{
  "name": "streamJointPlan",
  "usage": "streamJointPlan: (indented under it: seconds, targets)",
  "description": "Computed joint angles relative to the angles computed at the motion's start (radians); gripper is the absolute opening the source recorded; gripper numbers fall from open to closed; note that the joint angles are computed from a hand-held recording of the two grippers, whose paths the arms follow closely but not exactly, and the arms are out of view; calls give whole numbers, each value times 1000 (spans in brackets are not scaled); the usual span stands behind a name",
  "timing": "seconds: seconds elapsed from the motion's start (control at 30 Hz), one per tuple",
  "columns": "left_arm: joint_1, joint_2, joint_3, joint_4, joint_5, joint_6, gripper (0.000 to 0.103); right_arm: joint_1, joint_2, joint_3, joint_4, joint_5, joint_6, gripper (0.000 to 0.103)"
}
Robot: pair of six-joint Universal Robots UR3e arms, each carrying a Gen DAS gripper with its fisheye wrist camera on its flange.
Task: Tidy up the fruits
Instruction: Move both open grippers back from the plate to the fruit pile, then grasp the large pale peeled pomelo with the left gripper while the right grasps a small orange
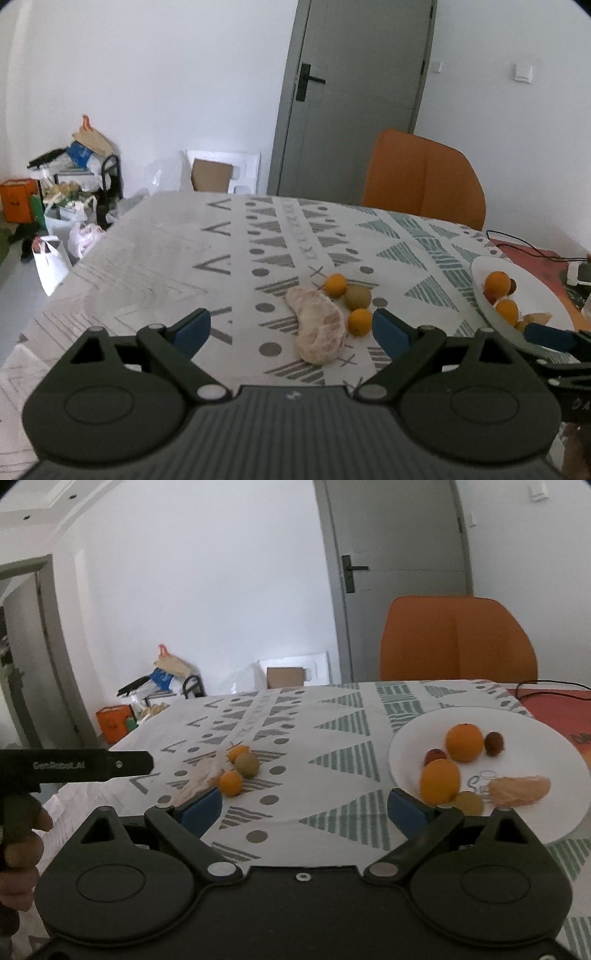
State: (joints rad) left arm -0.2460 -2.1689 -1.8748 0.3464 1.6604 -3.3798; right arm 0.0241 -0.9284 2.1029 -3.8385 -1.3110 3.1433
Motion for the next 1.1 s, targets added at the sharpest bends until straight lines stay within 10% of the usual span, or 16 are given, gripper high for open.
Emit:
streamJointPlan:
  seconds: [0.3, 0.73, 0.87, 1.1]
  targets:
    - [4, -63, 70, -24, -38, 13, 89, 20, 39, -104, 108, -2, -2, 80]
    - [14, -182, 220, -120, -76, -2, 62, 24, 99, -257, 245, -3, -4, 78]
    - [29, -187, 212, -91, -104, -1, 38, 39, 115, -309, 288, -5, -15, 76]
    - [71, -141, 129, -60, -157, -20, 37, 85, 151, -422, 385, 2, -55, 70]
